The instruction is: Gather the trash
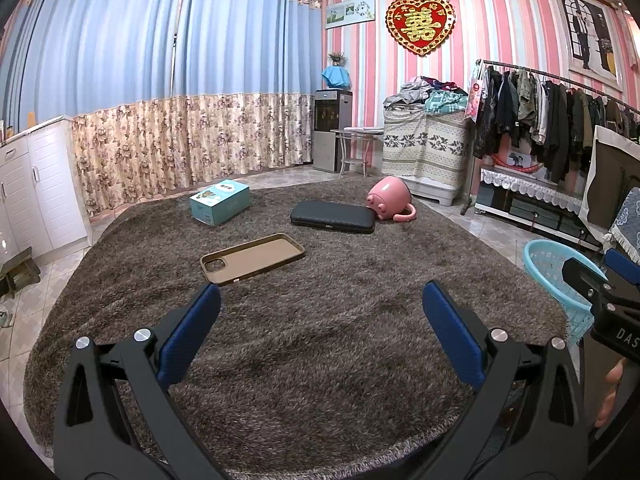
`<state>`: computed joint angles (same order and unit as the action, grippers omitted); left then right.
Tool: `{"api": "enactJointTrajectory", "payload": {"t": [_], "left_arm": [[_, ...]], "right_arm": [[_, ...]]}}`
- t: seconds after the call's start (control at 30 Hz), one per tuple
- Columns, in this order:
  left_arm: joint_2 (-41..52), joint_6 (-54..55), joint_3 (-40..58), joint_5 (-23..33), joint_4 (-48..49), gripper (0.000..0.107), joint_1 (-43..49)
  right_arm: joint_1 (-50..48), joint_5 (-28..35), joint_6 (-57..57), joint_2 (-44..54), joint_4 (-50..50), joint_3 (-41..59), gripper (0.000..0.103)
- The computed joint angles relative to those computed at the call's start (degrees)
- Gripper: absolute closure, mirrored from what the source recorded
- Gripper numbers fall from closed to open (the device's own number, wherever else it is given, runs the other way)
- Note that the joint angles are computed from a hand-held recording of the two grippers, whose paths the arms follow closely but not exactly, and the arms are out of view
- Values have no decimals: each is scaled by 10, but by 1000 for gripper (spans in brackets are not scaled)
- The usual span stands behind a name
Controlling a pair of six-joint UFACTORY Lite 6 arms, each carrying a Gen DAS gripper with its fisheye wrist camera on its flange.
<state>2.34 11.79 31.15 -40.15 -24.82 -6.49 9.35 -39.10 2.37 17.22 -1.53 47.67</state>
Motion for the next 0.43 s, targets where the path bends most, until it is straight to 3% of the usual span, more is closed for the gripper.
{"api": "enactJointTrajectory", "payload": {"t": [0.43], "left_arm": [[4,-2,-7,-15,14,9,7]], "right_arm": [[2,2,-2,-2,2,2,4]]}}
